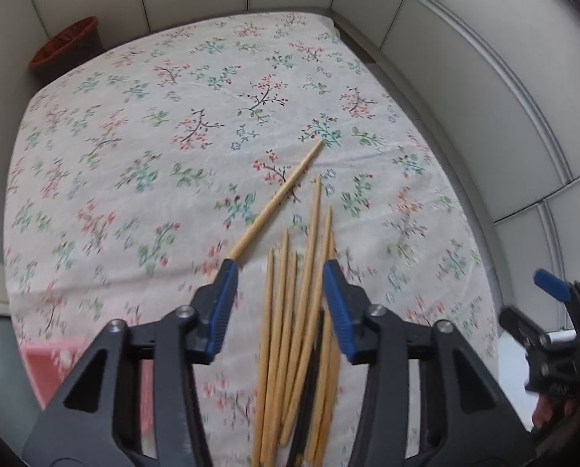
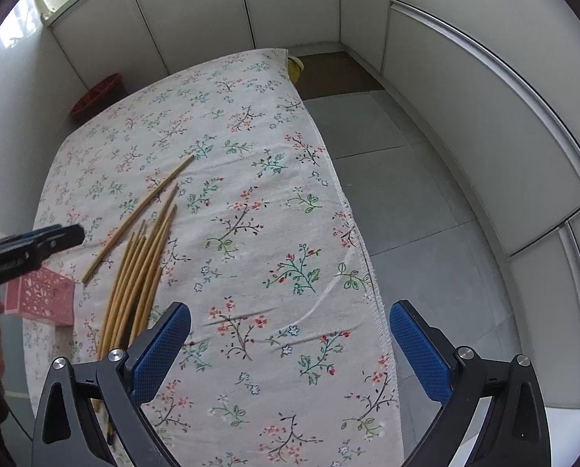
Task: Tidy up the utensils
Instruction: 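Lower the left gripper onto the chopstick pile and grasp one chopstick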
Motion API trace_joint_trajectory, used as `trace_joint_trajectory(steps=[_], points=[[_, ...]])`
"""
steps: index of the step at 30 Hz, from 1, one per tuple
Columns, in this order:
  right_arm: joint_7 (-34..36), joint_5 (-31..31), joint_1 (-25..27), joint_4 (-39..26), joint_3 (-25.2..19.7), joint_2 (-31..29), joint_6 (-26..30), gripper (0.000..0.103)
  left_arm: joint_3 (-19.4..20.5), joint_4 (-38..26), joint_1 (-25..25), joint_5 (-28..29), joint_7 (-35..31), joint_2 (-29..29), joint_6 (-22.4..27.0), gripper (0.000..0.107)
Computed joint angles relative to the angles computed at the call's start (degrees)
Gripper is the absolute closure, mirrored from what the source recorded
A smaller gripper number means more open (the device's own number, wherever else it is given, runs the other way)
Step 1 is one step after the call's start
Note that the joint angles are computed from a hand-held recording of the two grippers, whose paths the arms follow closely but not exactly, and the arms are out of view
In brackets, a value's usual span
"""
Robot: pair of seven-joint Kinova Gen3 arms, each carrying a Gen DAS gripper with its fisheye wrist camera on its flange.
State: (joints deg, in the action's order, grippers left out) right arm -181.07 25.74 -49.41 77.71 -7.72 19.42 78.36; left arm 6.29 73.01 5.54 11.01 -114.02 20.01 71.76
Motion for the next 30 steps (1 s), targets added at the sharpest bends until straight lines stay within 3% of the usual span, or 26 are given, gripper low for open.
trace_joint_trajectory(steps=[6, 10, 14, 15, 20, 23, 30], points=[[4.1, -2.7, 2.8, 1.9, -0.1, 0.6, -4.3, 0.001, 0.1, -6.1, 4.6, -3.5, 4.5, 8.0, -2.0, 0.075], [5.8, -4.2, 3.5, 2.5, 0.2, 1.2, -4.8, 0.001, 0.6, -8.0, 5.7, -4.1, 5.0, 10.5, -3.3, 0.084], [5.5, -4.8, 3.9, 3.3, 0.6, 1.1, -5.9, 0.001, 1.3, -8.1, 5.8, -3.3, 4.4, 11.5, -5.0, 0.086], [5.4, -4.9, 3.9, 3.3, 0.6, 1.1, -6.0, 0.001, 1.8, -8.1, 5.5, -3.4, 4.7, 11.9, -4.8, 0.093], [6.3, -5.1, 3.8, 2.7, 0.6, 1.7, -6.9, 0.001, 1.3, -6.1, 4.9, -2.5, 3.7, 10.4, -5.4, 0.099], [6.2, -5.5, 3.9, 3.3, 0.7, 1.5, -8.9, 0.001, 0.6, -1.3, 4.2, -2.7, 2.9, 6.3, -9.4, 0.101], [3.2, -6.1, 4.8, 7.3, 0.7, -0.6, -17.4, 0.001, 1.0, 5.7, -3.5, 5.8, -4.6, -4.8, -11.1, 0.102]])
